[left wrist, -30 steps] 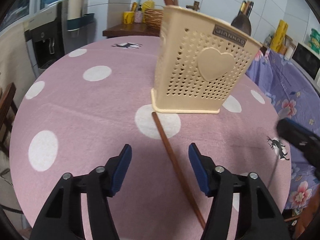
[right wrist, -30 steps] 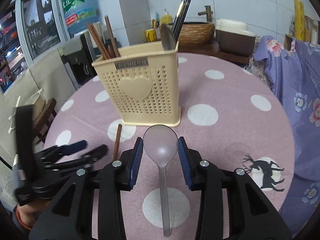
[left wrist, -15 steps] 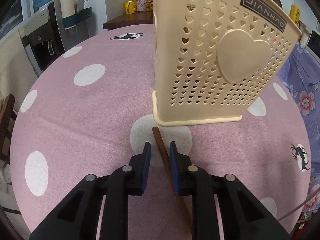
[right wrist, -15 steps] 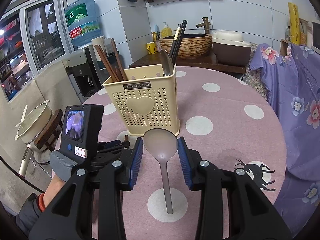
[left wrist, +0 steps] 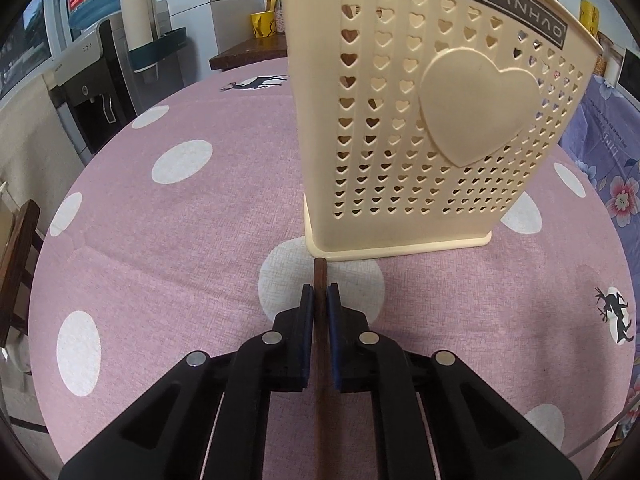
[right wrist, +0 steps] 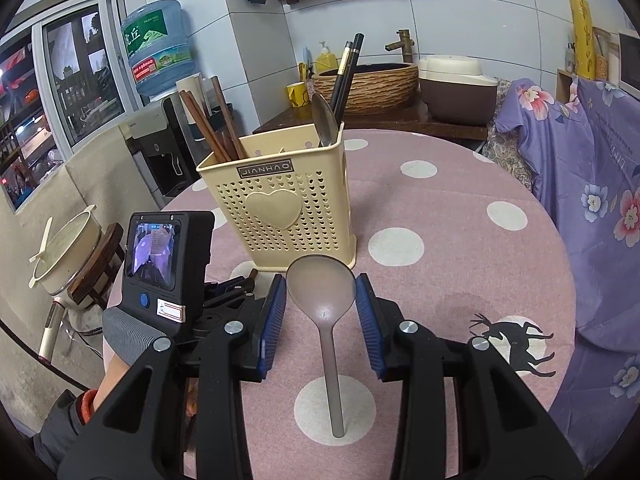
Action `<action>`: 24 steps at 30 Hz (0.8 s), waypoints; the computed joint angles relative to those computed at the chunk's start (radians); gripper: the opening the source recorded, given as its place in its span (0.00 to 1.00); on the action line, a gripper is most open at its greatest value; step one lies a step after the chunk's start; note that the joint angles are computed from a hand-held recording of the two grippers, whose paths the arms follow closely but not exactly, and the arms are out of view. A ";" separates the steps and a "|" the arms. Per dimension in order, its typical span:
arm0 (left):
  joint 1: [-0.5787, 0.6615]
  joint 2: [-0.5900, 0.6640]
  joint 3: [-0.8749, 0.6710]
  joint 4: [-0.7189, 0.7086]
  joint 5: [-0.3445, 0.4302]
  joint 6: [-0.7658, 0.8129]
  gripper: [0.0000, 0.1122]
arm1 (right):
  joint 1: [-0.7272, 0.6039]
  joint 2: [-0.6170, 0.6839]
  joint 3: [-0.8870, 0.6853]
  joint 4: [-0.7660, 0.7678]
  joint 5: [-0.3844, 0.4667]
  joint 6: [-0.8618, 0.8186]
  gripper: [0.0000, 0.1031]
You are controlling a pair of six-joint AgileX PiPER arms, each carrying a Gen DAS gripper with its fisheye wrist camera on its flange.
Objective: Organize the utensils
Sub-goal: 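Carry chopstick and plastic spoon over the cream holder and lower them in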
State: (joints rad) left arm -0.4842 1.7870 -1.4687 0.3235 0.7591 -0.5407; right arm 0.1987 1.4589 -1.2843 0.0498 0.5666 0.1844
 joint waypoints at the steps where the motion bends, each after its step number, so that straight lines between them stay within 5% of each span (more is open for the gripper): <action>1: 0.003 -0.002 0.001 -0.012 -0.003 0.007 0.07 | 0.000 -0.001 0.002 -0.002 -0.001 0.003 0.36; 6: 0.051 -0.044 0.016 -0.100 -0.050 0.067 0.07 | -0.008 -0.011 0.009 0.021 -0.009 -0.018 0.35; 14: 0.148 -0.276 0.115 -0.327 -0.158 0.245 0.07 | -0.060 -0.039 0.010 0.210 -0.014 -0.176 0.35; 24: 0.173 -0.427 0.127 -0.304 -0.201 0.257 0.07 | -0.047 -0.041 -0.020 0.211 -0.004 -0.168 0.35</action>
